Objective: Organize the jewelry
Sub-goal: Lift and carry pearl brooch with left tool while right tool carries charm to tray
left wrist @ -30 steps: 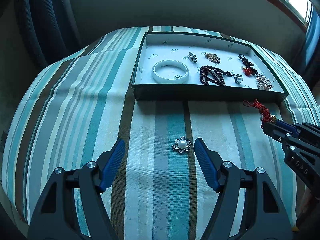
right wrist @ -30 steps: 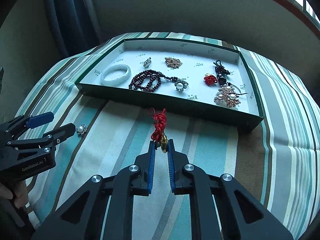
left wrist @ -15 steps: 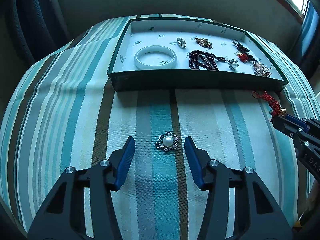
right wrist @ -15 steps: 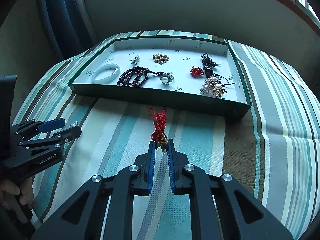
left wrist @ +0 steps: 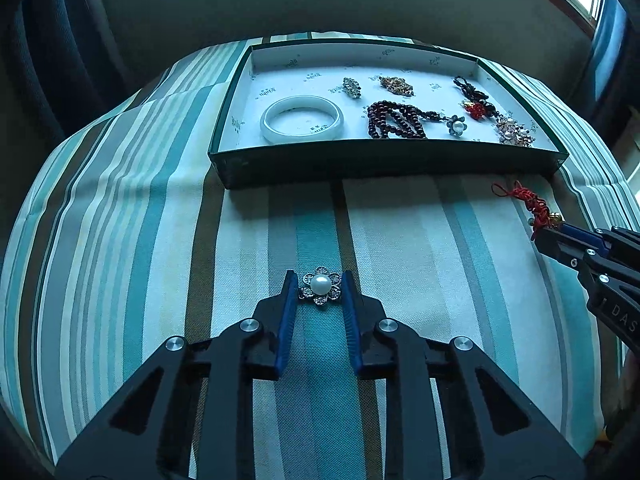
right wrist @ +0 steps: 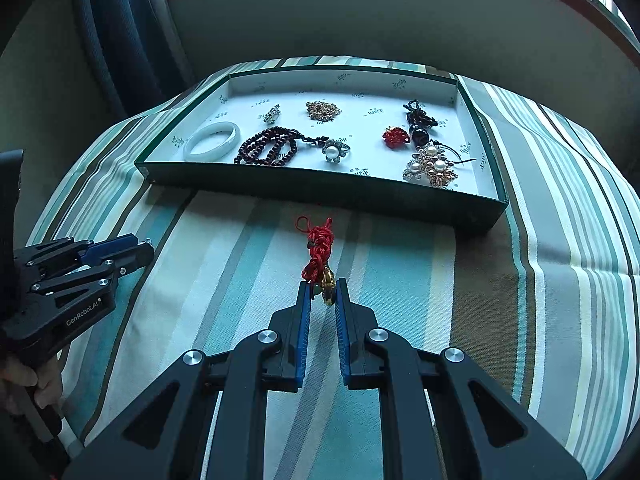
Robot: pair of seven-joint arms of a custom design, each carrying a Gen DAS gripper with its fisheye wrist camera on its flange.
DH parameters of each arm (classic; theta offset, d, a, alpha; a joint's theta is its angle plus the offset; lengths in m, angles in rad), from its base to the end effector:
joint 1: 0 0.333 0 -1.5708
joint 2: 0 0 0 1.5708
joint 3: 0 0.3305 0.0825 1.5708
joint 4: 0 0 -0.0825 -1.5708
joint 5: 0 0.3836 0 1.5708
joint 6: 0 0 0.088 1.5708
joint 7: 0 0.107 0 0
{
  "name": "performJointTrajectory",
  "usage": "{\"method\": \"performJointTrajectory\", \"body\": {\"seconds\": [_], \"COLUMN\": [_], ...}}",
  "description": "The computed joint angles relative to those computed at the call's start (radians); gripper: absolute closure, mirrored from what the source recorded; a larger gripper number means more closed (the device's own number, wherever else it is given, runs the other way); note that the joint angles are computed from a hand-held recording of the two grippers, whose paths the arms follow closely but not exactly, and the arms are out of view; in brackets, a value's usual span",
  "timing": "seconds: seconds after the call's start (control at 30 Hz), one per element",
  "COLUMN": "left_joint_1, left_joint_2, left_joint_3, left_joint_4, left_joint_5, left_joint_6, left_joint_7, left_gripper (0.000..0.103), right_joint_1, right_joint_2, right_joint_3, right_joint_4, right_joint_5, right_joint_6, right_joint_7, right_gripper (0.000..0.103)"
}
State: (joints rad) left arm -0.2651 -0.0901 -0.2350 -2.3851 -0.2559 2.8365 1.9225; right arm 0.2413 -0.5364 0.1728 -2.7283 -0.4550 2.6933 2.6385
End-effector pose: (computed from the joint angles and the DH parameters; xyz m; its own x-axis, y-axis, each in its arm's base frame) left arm 0.4655 -0.2411 0.4286 -0.5893 -0.8078 -0.0120 -0.6849 0.5074 -0.5229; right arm 0.3508 0.1707 0.4446 -0.2528 -0.9612 -0.1103 -0.7865 0.2705 -0.5552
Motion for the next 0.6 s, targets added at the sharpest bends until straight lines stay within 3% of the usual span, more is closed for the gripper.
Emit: {"method": "performJointTrajectory", "body": {"seconds": [0.6], "left_joint_1": [-0.009], "left_joint_2": [-0.030], "left_joint_3": [0.010], "left_joint_4": [-0.012], "left_joint_5": [-0.076], "left_joint_6": [0.028], "left_joint_7": [0.054], "left_gripper": [0.082], "right_joint_1": [-0.004], "right_joint_2": [-0.006], "right_joint_3": [0.001], "right_joint_4": [-0.002], "right_joint_5": [0.003], "right_joint_6": [0.002], "right_joint_7": [0.001], "right_gripper": [0.090]}}
